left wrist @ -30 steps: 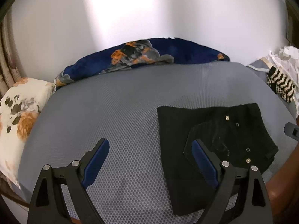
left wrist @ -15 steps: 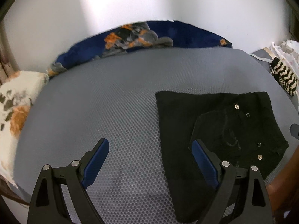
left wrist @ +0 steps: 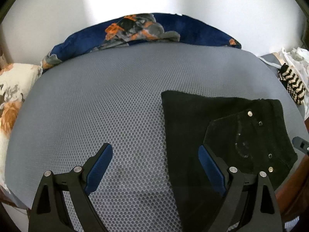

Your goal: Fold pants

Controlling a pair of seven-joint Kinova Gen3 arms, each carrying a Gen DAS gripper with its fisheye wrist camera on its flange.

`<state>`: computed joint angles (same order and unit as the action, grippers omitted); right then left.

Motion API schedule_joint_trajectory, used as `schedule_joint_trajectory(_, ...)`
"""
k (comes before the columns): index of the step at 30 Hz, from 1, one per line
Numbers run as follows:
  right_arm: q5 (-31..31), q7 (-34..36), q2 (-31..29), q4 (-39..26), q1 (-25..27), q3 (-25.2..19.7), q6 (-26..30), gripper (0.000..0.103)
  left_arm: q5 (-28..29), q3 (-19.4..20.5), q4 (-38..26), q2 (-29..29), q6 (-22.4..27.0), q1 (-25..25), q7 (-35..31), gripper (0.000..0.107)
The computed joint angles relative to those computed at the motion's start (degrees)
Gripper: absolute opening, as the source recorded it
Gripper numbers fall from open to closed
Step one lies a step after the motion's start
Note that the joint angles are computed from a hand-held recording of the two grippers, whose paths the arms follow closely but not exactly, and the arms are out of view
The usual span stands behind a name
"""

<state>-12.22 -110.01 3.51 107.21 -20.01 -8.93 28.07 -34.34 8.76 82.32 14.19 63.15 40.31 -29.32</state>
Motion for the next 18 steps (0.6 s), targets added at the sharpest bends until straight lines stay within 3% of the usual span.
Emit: schedule_joint_trajectory(18, -5.07, 5.73, 3.75, -3.09, 2.19, -0.19, 3.27, 0.079, 2.93, -0.88, -3.56, 3.57, 1.41, 0.18, -5.97, 0.090)
